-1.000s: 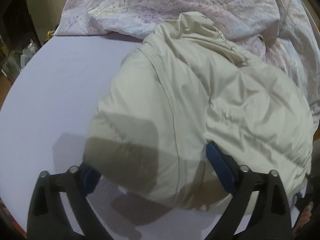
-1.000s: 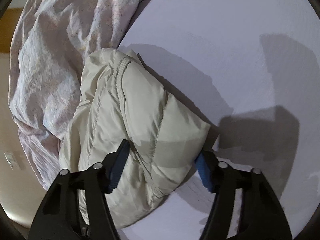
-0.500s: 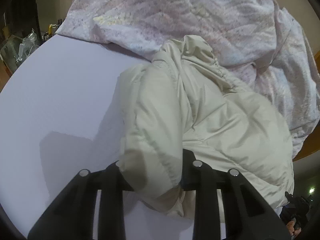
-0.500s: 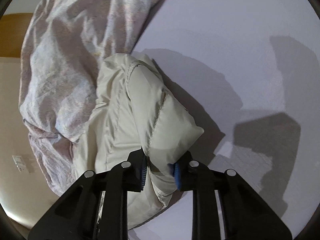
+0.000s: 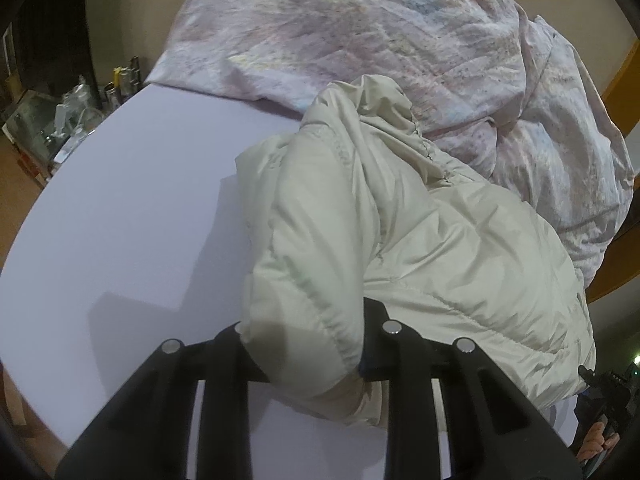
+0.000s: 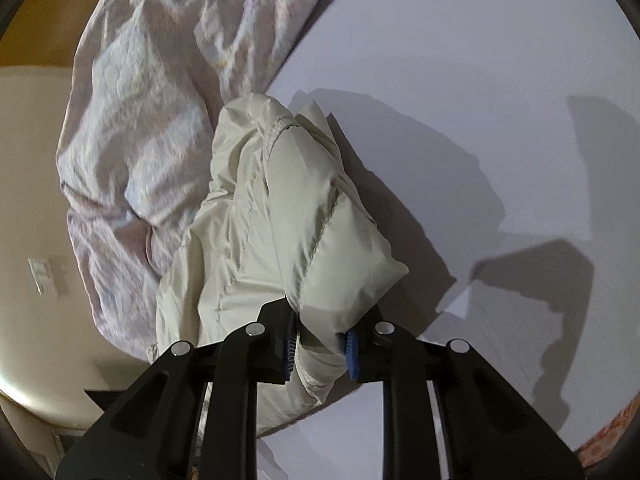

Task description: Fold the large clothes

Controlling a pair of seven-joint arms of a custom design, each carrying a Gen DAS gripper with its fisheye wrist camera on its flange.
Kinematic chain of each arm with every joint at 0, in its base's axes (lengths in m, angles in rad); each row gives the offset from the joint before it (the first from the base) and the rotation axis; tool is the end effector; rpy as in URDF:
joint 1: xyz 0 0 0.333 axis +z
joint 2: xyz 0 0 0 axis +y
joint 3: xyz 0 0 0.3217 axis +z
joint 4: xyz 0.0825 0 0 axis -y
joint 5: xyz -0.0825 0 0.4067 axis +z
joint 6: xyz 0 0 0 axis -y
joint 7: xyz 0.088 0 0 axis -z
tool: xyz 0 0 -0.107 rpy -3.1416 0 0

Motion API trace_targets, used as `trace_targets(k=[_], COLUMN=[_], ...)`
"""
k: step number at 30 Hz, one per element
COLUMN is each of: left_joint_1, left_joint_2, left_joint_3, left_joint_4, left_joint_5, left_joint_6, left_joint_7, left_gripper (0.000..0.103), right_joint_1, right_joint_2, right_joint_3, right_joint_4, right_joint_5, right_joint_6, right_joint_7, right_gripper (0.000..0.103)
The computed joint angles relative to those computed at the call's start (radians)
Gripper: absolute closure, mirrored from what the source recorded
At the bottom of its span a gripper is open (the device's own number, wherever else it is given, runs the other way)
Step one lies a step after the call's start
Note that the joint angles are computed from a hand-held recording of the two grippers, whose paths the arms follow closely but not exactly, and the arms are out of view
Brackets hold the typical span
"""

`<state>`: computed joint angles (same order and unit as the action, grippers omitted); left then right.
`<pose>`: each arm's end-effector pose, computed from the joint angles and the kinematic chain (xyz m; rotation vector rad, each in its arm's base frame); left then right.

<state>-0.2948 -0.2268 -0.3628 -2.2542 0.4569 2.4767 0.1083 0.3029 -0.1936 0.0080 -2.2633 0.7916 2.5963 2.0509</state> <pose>0.4195 -0.3362 0.4930 -2.3559 1.4078 -0.7286 0.5209 0.1528 0.4890 -0.9718 2.2323 0.4344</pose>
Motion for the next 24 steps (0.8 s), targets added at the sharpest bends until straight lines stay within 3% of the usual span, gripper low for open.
trace_targets(k=[11, 16, 18, 21, 24], left_joint_1=[-0.034, -0.029, -0.033, -0.038, -0.041], left_joint_2=[-0.182, -0.165, -0.163, -0.16, -0.155], left_joint_3=[-0.041, -0.058, -0.059, -0.06, -0.057], left_joint_4=[-0.143, -0.122, -0.12, -0.118, -0.118], left_joint_5=[-0.098, -0.104, -0.099, -0.092, -0.091], left_joint_6=[-0.095, -0.154, -0.166, -0.183, -0.179], left_joint_7=[0.002, -0.014, -0.015, -0.021, -0.032], left_gripper=[0.075, 0.064, 0.057, 0.044, 0.035], right_joint_1=[0.041, -0.024, -0.066, -0.107, -0.065], right_joint_2=[-0.148, -0.157, -0.172, -0.176, -0.129], right_joint_3=[-0.004, 0.034, 0.077, 0.126, 0.113], right_joint_4=[-0.146, -0.096, -0.075, -0.032, 0.025], right_joint_5=[-0.01, -0.286, -0.46, -0.688, -0.735], right_joint_6=[-0.06, -0.183, -0.207, -0.222, -0.183], right_joint_7=[-0.012, 0.112, 0.199, 0.31, 0.253], right_gripper=[0.081, 0.058, 0.05, 0.049, 0.049])
